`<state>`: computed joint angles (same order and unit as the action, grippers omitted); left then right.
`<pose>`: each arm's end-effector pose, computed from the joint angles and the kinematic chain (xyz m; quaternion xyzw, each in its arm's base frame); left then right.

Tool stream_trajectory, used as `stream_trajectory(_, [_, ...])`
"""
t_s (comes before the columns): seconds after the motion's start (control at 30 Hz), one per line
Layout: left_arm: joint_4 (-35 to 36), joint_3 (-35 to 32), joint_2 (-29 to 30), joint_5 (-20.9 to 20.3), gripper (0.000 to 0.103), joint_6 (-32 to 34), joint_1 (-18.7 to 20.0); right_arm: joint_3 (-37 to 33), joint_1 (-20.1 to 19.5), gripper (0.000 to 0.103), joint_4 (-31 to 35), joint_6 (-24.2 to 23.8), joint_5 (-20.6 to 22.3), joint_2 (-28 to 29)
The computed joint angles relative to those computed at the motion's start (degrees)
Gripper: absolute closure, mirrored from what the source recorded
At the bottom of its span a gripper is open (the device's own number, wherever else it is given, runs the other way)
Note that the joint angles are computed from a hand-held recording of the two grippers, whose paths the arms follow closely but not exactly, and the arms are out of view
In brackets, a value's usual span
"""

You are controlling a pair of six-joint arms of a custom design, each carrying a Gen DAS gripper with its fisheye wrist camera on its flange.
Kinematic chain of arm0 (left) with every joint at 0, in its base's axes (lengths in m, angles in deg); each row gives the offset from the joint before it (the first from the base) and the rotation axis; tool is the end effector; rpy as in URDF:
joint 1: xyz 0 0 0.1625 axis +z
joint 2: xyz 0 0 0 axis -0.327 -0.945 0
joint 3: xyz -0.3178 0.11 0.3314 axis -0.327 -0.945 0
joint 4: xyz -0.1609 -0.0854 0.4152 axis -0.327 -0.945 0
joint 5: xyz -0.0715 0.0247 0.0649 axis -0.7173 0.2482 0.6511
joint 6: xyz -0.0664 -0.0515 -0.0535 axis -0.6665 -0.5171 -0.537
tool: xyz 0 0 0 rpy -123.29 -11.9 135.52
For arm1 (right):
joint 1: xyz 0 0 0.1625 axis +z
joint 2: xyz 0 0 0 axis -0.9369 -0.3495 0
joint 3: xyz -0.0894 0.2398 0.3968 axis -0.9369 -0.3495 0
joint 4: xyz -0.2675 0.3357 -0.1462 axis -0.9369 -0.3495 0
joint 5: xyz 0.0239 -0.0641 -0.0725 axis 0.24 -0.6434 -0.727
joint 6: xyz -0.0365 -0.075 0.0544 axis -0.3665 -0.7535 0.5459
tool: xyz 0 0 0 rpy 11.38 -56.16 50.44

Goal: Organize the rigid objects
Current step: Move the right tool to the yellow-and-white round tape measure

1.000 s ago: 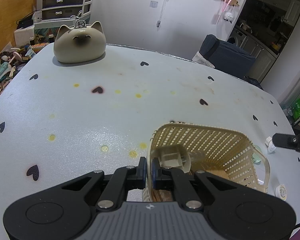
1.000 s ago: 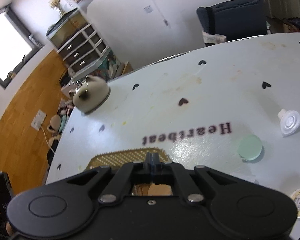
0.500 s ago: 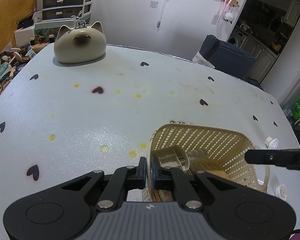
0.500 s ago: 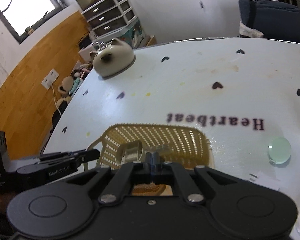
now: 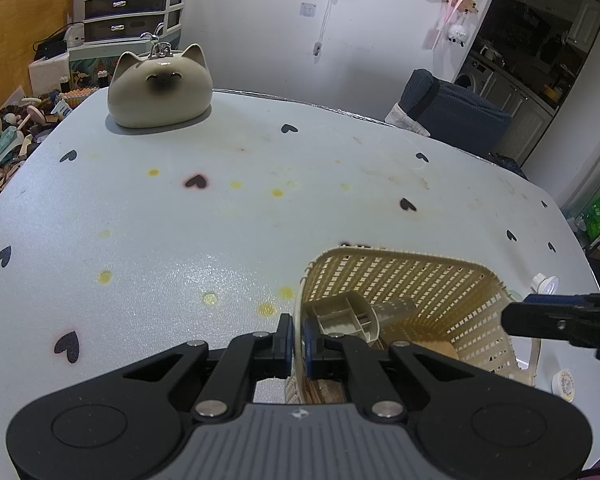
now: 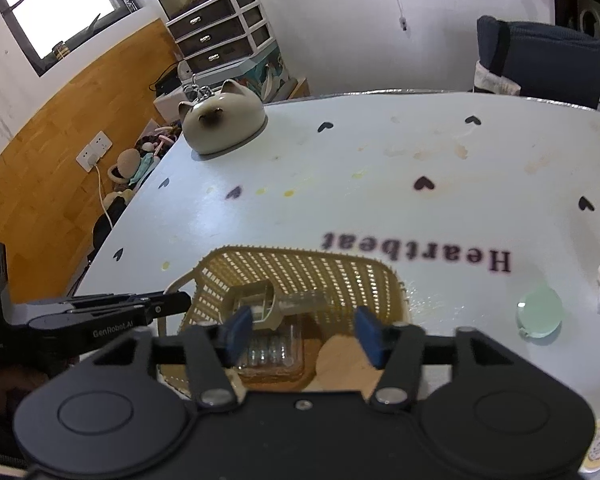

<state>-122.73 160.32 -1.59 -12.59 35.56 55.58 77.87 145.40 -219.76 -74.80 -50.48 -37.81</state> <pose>-0.2653 -0.4284 -0.0047 0.2813 0.9175 -0.1943 0.2033 0.0301 -0.3335 0.2635 0.0189 -0.9143 0.3386 0.2216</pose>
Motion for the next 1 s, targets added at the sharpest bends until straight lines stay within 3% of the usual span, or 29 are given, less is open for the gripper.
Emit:
stream_trajectory(0.3, [0.0, 0.0, 0.0, 0.0, 0.097, 0.1, 0.0, 1.1, 0.2, 0.005, -6.9, -0.9, -3.6, -0.9])
stream_trajectory(0.67, [0.0, 0.0, 0.0, 0.0, 0.097, 0.0, 0.0, 3.0, -4.9, 0.000, -18.1, -2.6, -7.5, -2.8])
stream_trajectory(1.0, [0.0, 0.0, 0.0, 0.0, 0.097, 0.0, 0.0, 6.6, -18.1, 0.000, -26.2, -3.2, -6.6, -4.2])
